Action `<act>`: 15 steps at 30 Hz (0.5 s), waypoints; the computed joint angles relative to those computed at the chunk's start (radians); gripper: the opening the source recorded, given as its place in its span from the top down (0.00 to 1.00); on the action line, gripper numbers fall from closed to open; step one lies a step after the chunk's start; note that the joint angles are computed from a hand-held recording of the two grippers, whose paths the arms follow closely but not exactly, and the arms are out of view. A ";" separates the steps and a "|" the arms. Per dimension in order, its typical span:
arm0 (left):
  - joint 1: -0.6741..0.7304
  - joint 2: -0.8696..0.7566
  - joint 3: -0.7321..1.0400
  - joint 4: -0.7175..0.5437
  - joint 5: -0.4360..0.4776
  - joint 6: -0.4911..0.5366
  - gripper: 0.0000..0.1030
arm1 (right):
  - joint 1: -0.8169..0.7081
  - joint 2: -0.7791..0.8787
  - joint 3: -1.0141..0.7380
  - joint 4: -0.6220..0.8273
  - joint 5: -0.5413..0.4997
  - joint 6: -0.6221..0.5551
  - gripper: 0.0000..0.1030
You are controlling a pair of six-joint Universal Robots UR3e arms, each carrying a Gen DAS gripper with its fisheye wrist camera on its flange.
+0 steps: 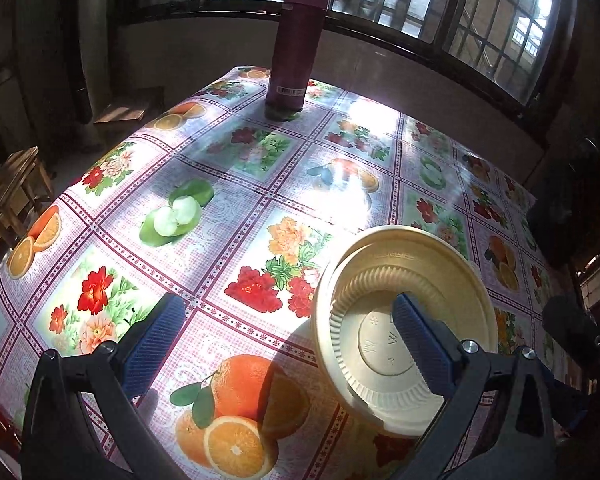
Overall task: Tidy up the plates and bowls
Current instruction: 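Move the open left gripper to the rim of the beige plastic bowl, then hold the open left gripper around the beige bowl rim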
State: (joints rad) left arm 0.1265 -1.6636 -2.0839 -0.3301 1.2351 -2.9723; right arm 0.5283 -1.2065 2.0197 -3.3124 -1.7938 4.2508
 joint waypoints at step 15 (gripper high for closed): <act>-0.028 0.006 -0.028 0.018 0.001 0.052 0.00 | 0.029 0.028 -0.034 0.020 -0.025 0.006 0.00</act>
State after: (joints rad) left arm 0.0988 -1.6576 -2.1119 -0.3117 1.2366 -2.9199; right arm 0.5569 -1.1784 1.9857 -3.2926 -1.8192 4.2566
